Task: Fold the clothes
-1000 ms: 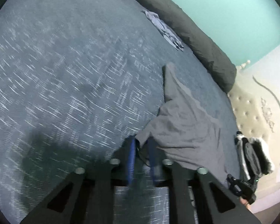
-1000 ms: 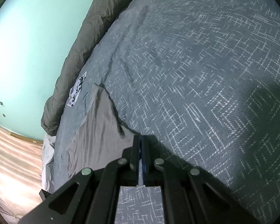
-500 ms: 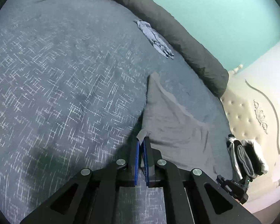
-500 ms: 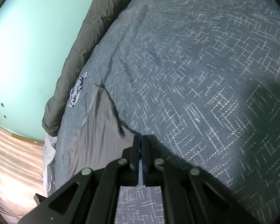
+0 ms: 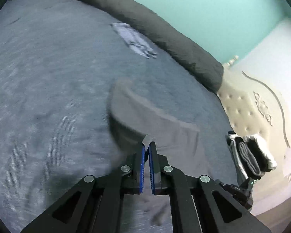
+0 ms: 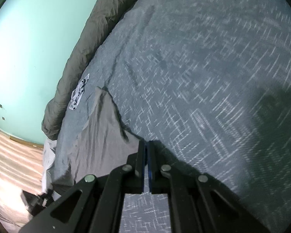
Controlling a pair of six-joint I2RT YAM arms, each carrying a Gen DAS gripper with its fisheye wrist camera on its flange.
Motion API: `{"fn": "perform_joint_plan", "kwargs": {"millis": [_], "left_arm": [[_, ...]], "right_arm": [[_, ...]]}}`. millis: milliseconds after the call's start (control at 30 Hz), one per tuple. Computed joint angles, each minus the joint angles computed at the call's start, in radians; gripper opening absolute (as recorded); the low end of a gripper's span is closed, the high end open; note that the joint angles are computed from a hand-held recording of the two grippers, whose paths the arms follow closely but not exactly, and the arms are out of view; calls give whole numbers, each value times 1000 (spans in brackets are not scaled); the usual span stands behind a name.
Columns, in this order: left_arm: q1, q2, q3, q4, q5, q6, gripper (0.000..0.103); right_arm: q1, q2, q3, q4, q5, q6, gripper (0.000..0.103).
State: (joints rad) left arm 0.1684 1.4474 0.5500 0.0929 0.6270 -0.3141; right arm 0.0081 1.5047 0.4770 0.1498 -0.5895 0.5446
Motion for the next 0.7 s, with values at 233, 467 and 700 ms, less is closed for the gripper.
{"fn": "perform_joint_plan", "kwargs": {"millis": [233, 467, 700], "left_arm": [[-370, -6, 167, -87, -179, -102, 4], [-766, 282, 433, -120, -290, -191, 4], [-874, 530, 594, -179, -312, -209, 5]], "right_arm": [[-60, -50, 36, -82, -47, -127, 5], [-143, 57, 86, -78, -230, -182, 5], [-158, 99, 123, -94, -314, -193, 5]]}}
